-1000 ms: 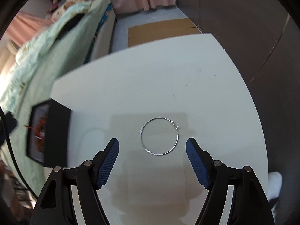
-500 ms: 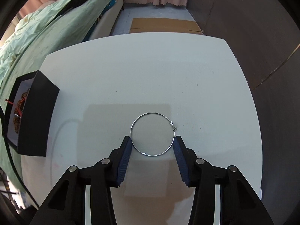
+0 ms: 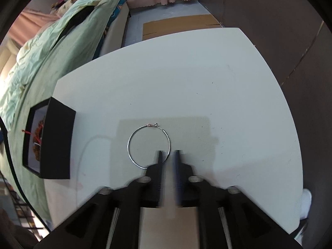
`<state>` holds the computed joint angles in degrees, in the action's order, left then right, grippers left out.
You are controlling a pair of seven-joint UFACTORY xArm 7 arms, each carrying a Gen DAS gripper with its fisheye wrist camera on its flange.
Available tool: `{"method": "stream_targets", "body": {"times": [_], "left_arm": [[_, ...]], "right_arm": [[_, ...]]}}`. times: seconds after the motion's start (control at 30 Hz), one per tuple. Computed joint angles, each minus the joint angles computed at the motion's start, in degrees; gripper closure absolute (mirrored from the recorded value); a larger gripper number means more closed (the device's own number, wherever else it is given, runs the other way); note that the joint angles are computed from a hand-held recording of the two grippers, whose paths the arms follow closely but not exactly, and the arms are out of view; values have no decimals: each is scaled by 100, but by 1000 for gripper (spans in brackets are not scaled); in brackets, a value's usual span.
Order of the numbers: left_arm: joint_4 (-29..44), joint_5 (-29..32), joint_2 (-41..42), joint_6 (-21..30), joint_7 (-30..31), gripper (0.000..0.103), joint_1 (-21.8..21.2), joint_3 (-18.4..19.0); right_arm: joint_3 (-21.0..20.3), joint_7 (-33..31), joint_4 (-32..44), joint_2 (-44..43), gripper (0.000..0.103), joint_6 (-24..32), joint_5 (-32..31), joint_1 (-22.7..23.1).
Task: Organize jewelry
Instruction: 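Close the right tool on the silver hoop earring and lift it, then carry the hoop earring to the black box and open the right tool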
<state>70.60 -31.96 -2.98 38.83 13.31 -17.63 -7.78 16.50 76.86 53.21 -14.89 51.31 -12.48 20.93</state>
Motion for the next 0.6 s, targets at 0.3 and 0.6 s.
{"method": "stream_targets", "body": {"times": [0.3, 0.6], "left_arm": [[79, -115, 50, 65, 68, 17, 22, 17], [147, -117, 98, 135, 16, 17, 54, 2]], "right_arm": [[57, 19, 795, 825, 39, 507, -497, 130], [-163, -73, 1131, 1139, 52, 921, -854, 494]]}}
